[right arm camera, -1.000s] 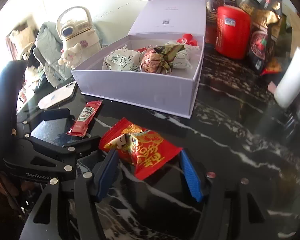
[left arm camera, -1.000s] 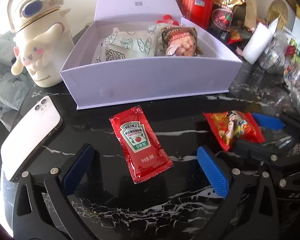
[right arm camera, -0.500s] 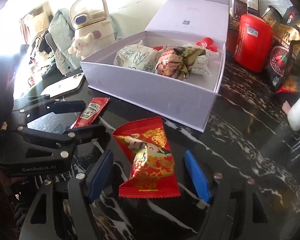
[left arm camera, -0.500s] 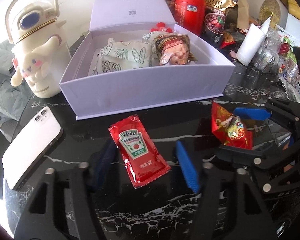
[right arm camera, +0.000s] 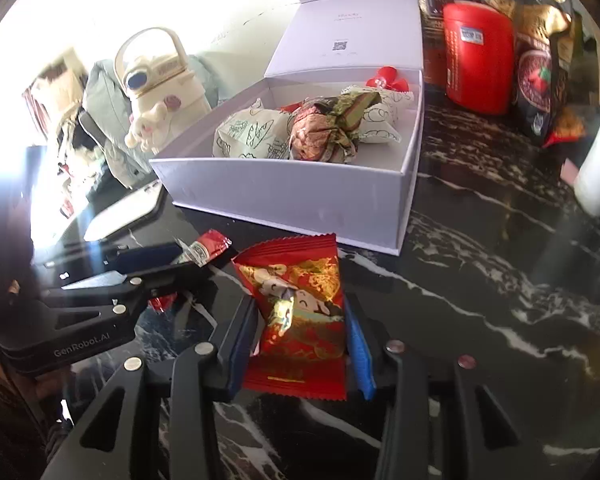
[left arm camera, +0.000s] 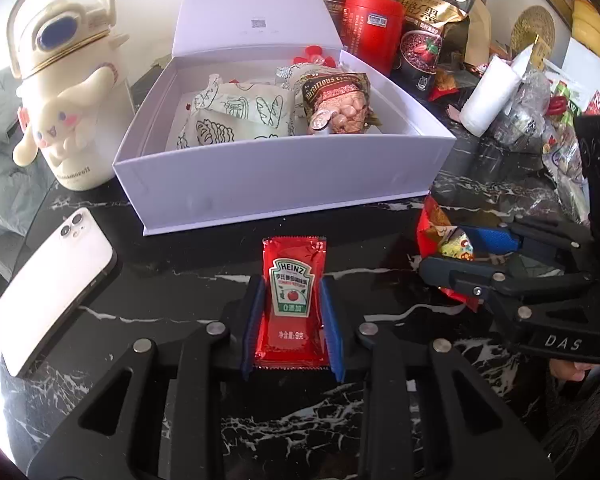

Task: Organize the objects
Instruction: 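Grasp the ketchup sachet with the left gripper while the right grasps the red candy packet, then carry the ketchup sachet toward the box with the left gripper while the right carries the candy packet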

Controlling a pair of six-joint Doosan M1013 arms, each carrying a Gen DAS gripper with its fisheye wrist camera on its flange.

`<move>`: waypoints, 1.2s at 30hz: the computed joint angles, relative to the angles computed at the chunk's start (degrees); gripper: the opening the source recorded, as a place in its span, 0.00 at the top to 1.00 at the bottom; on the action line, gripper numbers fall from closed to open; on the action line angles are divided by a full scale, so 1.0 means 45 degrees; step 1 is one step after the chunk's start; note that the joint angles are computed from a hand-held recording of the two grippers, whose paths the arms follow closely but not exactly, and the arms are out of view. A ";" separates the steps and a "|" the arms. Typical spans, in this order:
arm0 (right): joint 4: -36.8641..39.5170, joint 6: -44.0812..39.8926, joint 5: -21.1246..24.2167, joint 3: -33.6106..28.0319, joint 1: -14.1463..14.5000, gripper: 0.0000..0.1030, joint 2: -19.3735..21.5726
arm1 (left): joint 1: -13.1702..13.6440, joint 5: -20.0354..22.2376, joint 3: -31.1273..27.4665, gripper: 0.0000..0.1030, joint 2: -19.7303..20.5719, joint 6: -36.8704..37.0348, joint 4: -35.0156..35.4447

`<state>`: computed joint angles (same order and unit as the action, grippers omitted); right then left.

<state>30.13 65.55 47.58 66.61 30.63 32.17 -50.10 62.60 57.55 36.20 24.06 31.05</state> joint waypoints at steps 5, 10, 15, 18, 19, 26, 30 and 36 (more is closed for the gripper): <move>-0.0722 0.0491 -0.0325 0.0160 0.0188 0.59 -0.0142 | -0.0053 0.0259 -0.0049 0.74 0.0009 -0.0088 0.0025; -0.0175 0.0228 -0.0299 0.0493 0.0178 0.60 -0.0344 | -0.0054 0.0226 0.0151 0.74 -0.0129 -0.0424 -0.0076; -0.0254 0.0526 -0.0358 0.0781 0.0208 0.60 -0.0549 | -0.0090 0.0253 0.0255 0.74 -0.0215 -0.0525 -0.0176; -0.0022 0.0496 -0.0361 0.0982 0.0179 0.61 -0.0683 | -0.0122 0.0147 0.0355 0.74 -0.0290 -0.0529 -0.0211; -0.0043 0.0527 -0.0393 0.1052 0.0185 0.61 -0.0739 | -0.0142 0.0134 0.0376 0.74 -0.0312 -0.0530 -0.0185; -0.0264 0.0962 -0.0382 0.1301 0.0225 0.62 -0.1014 | -0.0224 0.0145 0.0385 0.74 -0.0389 -0.0179 -0.0166; -0.0248 0.1091 -0.0420 0.1382 0.0232 0.62 -0.1137 | -0.0287 0.0195 0.0309 0.74 -0.0432 0.0083 -0.0123; -0.0307 0.0918 -0.0635 0.1455 0.0327 0.63 -0.1351 | -0.0400 0.0417 0.0238 0.74 -0.0546 0.0099 0.0278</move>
